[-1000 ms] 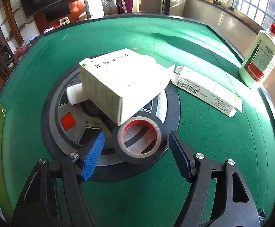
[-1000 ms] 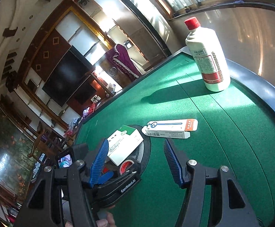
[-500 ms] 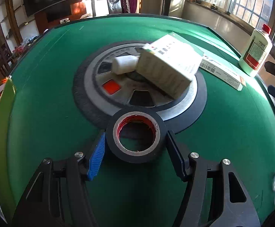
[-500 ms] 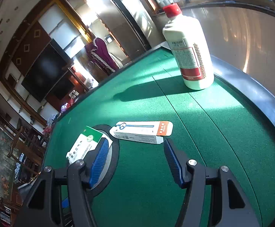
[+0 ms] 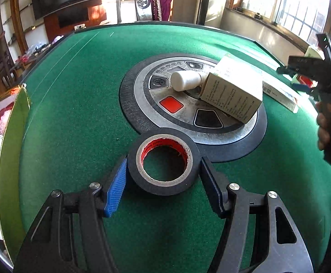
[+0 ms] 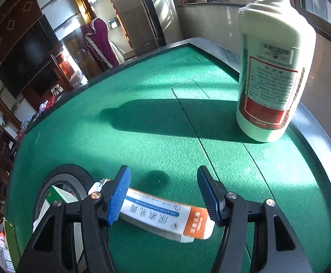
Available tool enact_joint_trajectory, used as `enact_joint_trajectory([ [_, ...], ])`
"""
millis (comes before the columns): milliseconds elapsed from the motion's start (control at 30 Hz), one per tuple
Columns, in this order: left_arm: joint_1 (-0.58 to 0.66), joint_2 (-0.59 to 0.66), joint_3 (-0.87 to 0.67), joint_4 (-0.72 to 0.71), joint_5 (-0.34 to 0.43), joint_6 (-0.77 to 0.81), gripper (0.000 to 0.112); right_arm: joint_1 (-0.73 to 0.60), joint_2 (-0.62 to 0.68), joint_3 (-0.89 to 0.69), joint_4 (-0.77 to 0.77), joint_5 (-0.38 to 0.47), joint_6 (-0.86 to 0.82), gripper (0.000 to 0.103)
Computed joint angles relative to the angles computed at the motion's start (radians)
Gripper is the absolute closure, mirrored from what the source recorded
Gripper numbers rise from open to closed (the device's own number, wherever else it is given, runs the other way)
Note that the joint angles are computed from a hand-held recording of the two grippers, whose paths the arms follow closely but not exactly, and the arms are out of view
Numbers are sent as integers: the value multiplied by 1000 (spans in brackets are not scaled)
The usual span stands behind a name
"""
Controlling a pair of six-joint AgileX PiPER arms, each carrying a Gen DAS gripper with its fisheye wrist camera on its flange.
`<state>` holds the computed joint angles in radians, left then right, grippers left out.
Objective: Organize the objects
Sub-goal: 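Grasp the black-and-red tape roll with the left tool while the right grasps the ointment tube box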
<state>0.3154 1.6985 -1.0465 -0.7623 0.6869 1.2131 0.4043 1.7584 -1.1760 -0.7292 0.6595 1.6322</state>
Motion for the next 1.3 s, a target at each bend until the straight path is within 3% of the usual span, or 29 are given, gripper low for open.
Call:
enact_joint_trajectory([
  [133,12,-6,-3,5,14,6,50,-46,-18,50,191,-178,-122,42],
  [233,19,-3,-15,9,28,1,50,-30,-54,88,425,-274,-311,42],
  [300,23,-3,-17,8,32,4,50,14,-54,66,460,-235,-354,42],
  [433,14,-15,7,3,-4,26,50,161,36,-100,174,53,-222,42],
  [500,10,-18,15,-5,-21,42,50,197,86,-156,119,129,-234,42],
  [533,9,-18,21,-15,-30,54,49,204,113,-178,119,146,-247,43],
  [667,5,-13,20,-17,-40,65,48,240,127,-162,77,154,-213,74],
  [733,23,-4,8,-38,-9,79,50,247,111,-145,74,151,-185,74],
  [867,50,11,-21,-61,46,71,50,292,10,1,-34,108,64,74],
  [1033,72,-15,-11,-113,51,101,50,409,-103,57,-246,230,355,74],
  [1133,86,-40,9,-159,51,142,50,497,-91,-3,-302,321,376,74],
  [1300,96,-104,74,-248,0,244,50,564,-27,-119,-326,295,311,74],
])
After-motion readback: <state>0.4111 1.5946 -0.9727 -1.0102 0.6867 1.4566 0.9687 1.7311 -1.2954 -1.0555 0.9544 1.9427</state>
